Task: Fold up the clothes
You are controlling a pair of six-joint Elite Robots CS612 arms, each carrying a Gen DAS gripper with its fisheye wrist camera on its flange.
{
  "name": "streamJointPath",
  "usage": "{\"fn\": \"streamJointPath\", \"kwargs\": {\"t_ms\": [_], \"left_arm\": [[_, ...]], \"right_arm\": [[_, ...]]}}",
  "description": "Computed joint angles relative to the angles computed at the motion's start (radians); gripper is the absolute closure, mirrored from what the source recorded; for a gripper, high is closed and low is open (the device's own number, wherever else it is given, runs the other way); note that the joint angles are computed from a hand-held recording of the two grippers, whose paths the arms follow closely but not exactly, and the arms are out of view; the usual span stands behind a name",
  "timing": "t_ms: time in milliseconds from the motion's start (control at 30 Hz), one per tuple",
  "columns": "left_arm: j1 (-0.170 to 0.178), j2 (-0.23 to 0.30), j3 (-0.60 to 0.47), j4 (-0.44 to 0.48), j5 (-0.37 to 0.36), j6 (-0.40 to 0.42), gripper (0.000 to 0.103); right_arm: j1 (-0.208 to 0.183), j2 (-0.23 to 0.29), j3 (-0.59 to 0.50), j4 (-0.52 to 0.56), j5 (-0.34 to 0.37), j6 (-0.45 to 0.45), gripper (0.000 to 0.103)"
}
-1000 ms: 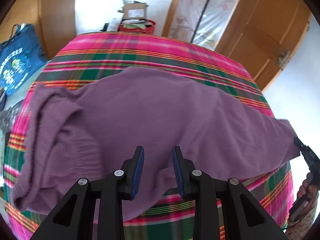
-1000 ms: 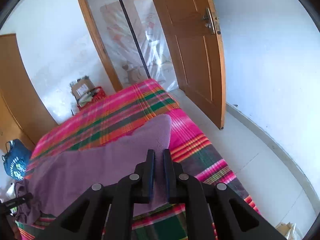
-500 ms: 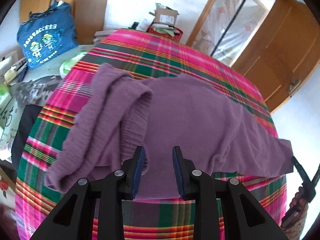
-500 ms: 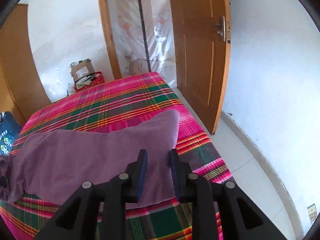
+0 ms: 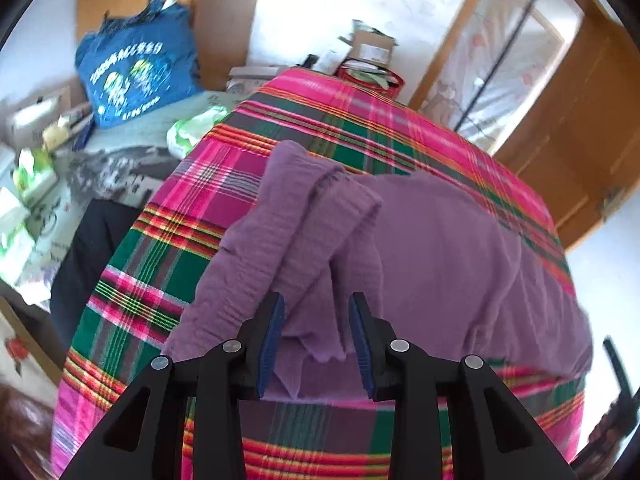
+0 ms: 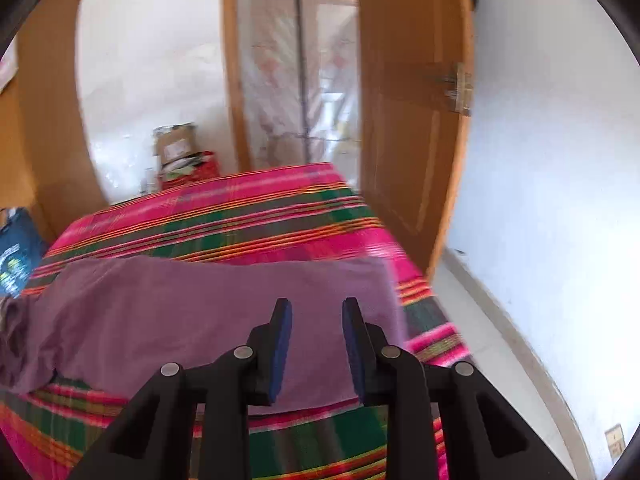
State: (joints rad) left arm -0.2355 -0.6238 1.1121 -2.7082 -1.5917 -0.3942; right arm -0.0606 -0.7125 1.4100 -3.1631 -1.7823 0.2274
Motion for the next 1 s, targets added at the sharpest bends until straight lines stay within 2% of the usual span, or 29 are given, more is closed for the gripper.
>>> {"fn": "streamJointPath", "kwargs": {"t_ms": [100,300,433,667,867,967,1000], "left_arm": [[-0.004,-0.012,0.026,-0.005,-0.015,0.036,0.068],[-0.007,-0.017,0.032,0.077,0.005,0.056,0.068],[-0.005,-0.011,0.022,0.126,-0.009,0.051,0.068],[-0.003,0.014,-0.023,0.146,-0.034,0.034,0.068],[0.008,0.029,-0.044,0.119,-0.067,-0.011,0.068],[0.012,0.032,-0.043,0.099,-0.08,-0.035,0.068],[0.013,0.033,-0.043,0.093,-0.084,-0.042,0.07]], "right_arm": [[0.005,0.008,-0.018,0.023,0.092,-0.056,0.076],[0.024,0.039,-0.071,0.11,0.273,-0.186,0.076],[0.038,0.066,-0.122,0.196,0.374,-0.273,0.076],[0.063,0.097,-0.186,0.306,0.386,-0.363,0.076],[0.065,0.104,-0.2,0.334,0.373,-0.377,0.076],[0.066,0.105,-0.204,0.333,0.358,-0.376,0.092],[0.065,0.105,-0.202,0.329,0.367,-0.372,0.094]]}}
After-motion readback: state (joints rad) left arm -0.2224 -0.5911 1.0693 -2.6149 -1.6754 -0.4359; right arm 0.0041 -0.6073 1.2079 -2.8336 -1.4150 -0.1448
